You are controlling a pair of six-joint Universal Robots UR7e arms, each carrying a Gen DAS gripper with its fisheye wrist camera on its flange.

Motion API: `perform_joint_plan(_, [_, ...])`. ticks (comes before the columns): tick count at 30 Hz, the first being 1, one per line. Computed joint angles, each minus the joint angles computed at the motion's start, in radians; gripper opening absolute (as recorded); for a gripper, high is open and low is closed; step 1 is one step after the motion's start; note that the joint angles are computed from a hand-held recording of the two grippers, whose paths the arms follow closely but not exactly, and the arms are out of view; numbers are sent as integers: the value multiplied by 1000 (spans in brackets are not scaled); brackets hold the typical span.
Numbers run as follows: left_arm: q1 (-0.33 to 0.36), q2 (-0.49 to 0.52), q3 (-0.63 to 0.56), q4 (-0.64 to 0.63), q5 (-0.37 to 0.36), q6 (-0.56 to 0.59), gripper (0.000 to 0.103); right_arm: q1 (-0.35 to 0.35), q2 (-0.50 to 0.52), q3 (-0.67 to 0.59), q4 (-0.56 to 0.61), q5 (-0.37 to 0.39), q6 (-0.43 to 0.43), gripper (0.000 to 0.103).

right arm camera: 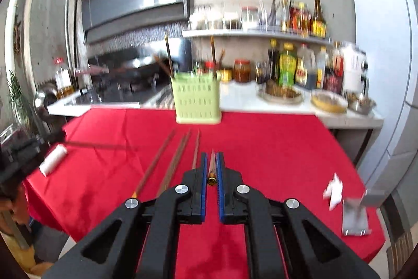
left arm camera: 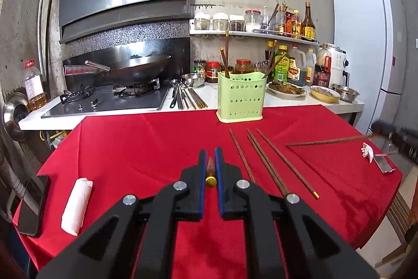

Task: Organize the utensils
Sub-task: 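Lift the left tool's chopstick upright toward the green holder while the right tool carries its own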

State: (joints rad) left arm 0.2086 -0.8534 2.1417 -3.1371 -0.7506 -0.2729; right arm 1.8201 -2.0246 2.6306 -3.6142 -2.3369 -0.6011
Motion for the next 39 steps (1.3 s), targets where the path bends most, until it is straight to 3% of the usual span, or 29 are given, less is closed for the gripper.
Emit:
perform_joint_plan(5, [7, 7, -13, -10, -6, 17, 7, 47, 60, -81, -49, -22, -69, 7])
perform_joint_plan(19, [72, 41, -119, -36, -47, 124, 7, -42, 180, -293, -1, 86, -110, 7])
perform_joint_plan(23, [94, 53, -163, -11, -69, 136, 7, -70, 215, -317, -12, 118, -125, 7])
perform_joint_plan(28, [90, 23, -197, 60, -73, 163, 7, -35, 227, -330, -19, 80, -170, 7])
perform_joint_plan(33, [98, 21, -239, 109, -99, 198, 7, -41, 201, -338, 28, 85, -151, 7])
perform_joint_plan(39, [114, 71, -291, 71, -100, 226, 7, -71, 199, -329, 13, 103, -141, 7])
